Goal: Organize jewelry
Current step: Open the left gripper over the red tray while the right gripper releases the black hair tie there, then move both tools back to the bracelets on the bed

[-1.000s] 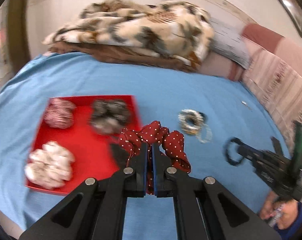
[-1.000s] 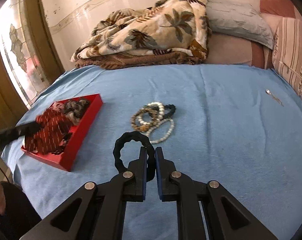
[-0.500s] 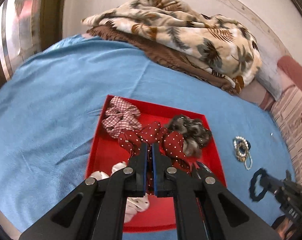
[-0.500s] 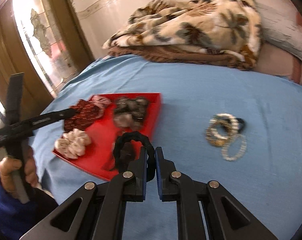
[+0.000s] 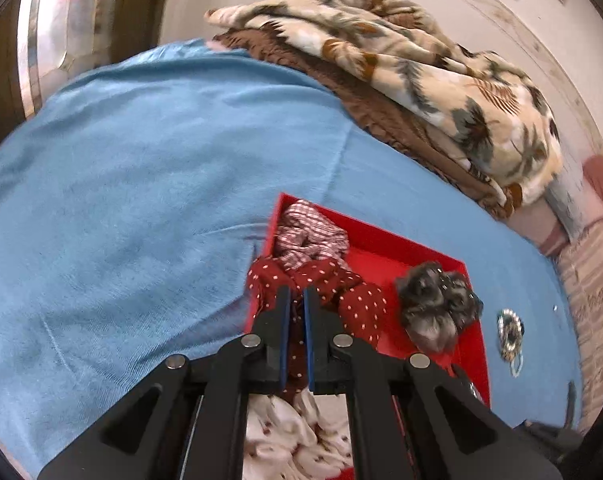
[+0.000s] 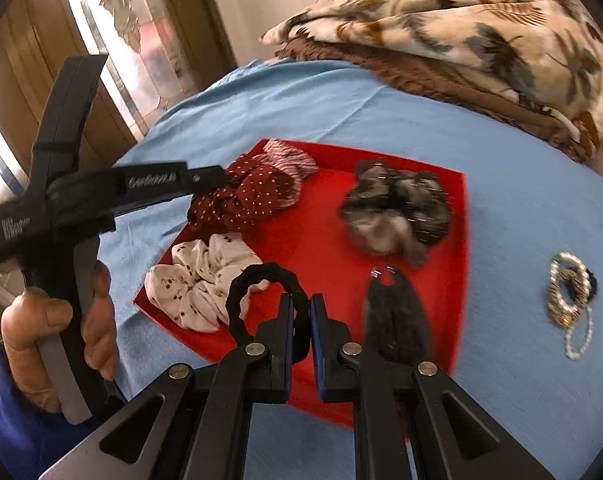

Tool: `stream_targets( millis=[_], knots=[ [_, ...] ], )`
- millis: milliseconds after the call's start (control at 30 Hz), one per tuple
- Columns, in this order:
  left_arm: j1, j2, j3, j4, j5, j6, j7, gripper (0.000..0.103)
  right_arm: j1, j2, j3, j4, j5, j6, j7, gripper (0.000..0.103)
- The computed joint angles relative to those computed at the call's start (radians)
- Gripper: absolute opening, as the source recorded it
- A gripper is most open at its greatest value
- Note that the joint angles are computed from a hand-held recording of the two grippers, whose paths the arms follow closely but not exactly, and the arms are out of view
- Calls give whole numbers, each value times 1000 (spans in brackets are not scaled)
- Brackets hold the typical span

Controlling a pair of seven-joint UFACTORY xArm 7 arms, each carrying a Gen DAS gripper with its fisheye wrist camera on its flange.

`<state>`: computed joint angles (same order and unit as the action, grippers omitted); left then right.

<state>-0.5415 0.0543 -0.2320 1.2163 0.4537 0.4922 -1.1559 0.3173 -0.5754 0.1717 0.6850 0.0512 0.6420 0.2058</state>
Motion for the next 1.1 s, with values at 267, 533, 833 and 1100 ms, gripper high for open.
stream_targets(
  millis=[267,533,833,1100],
  knots=[
    [4,33,12,8,-52,-19,34,4,-1,67,42,14,-53,18,39,10],
    [-7,24,15,5,-40,-5,42,14,43,84,31,0,-22,25,15,10],
    [16,-66,-3,-80,87,-83,-92,51,48,23,46,-26,-44,2,49,51],
    [55,-126,-56,-126,158,-48,-191,53,54,-161,18,-92,-23,12,38,57]
  ],
)
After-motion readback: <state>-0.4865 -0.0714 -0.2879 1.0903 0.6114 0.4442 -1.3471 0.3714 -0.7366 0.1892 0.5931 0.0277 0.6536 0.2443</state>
